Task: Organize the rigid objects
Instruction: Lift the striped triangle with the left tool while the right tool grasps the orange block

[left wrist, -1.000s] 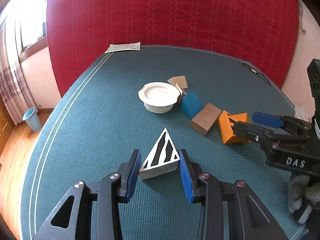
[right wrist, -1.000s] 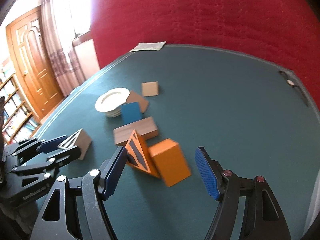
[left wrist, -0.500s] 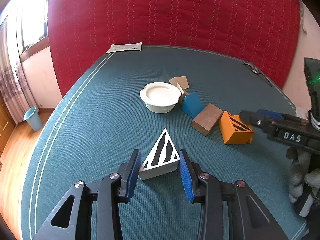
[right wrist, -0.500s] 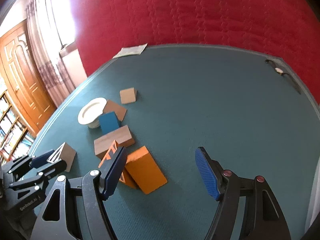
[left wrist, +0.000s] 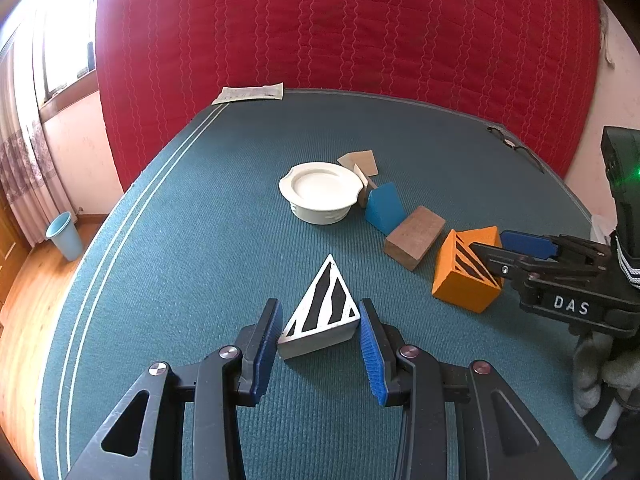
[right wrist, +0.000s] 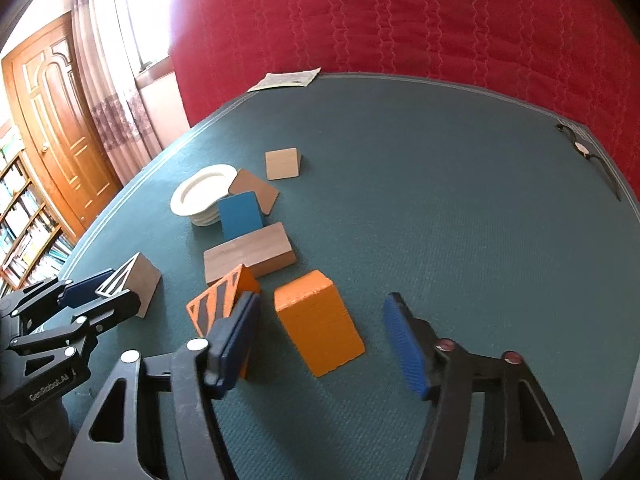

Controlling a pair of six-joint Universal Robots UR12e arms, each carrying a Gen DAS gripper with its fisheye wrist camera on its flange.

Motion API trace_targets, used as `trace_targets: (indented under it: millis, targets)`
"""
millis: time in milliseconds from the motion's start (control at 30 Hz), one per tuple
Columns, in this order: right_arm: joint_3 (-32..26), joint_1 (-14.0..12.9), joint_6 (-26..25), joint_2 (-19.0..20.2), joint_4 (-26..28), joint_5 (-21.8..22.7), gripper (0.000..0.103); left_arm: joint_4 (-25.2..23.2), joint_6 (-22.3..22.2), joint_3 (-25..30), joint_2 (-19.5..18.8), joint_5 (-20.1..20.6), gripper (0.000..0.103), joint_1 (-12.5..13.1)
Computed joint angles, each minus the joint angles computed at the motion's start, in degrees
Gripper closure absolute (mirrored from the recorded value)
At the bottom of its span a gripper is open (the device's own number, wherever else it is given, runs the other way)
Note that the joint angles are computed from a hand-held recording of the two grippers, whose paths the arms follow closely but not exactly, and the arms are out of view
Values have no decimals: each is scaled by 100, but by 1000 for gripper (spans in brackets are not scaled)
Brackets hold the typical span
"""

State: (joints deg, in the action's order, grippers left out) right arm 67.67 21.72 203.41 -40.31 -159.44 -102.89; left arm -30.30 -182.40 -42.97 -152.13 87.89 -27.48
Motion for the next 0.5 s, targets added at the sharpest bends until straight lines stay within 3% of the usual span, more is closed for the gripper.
trace_targets:
  millis: [133,233,367,500]
  targets:
    - [-12,-9,-23,3,22,31,53,-79,-41,44,-18,0,63,3]
    - [-124,24,-210,58,130,-63,54,-93,-37,51,-21,10,62,1]
    - [-208,64,-393,97,214,-176,66,-223,-129,110,-45,-58,62,24]
    - [-124,68,-332,55,170,-215,70,-313,-274,140,-53,-146,51,56]
